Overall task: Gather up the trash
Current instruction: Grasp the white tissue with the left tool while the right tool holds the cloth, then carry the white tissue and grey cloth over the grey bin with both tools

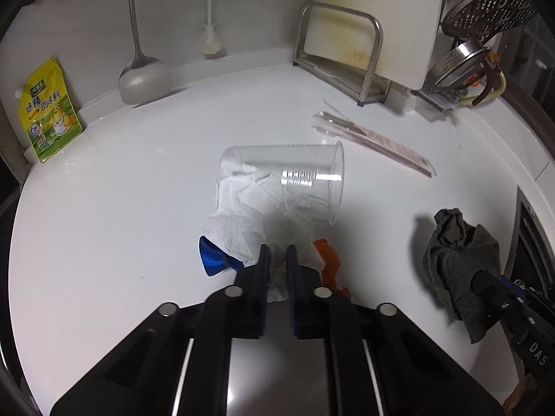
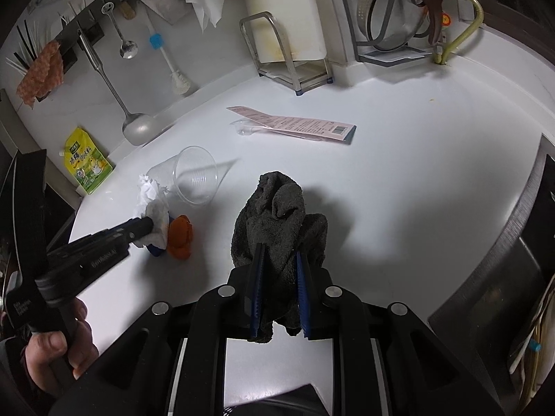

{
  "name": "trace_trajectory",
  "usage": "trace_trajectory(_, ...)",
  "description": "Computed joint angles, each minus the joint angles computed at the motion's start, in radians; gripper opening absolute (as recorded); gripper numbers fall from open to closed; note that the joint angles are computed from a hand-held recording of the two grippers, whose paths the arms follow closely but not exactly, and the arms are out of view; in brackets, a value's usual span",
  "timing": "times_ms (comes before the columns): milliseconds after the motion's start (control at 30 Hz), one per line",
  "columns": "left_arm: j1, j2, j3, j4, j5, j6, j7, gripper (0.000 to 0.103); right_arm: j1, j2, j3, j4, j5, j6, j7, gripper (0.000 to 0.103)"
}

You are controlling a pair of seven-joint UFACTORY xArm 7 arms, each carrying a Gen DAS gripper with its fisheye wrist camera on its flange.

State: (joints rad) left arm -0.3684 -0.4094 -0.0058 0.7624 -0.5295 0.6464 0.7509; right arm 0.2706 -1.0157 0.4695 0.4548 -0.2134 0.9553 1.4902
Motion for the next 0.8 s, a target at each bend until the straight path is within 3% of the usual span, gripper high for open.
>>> trace_trajectory(800,0.048,-0.179,0.088,0.030,-0.045,0.200,0.065,0.002,0.055,-0.054,0.074,0.062,0.029,0.119,0.060,0.017)
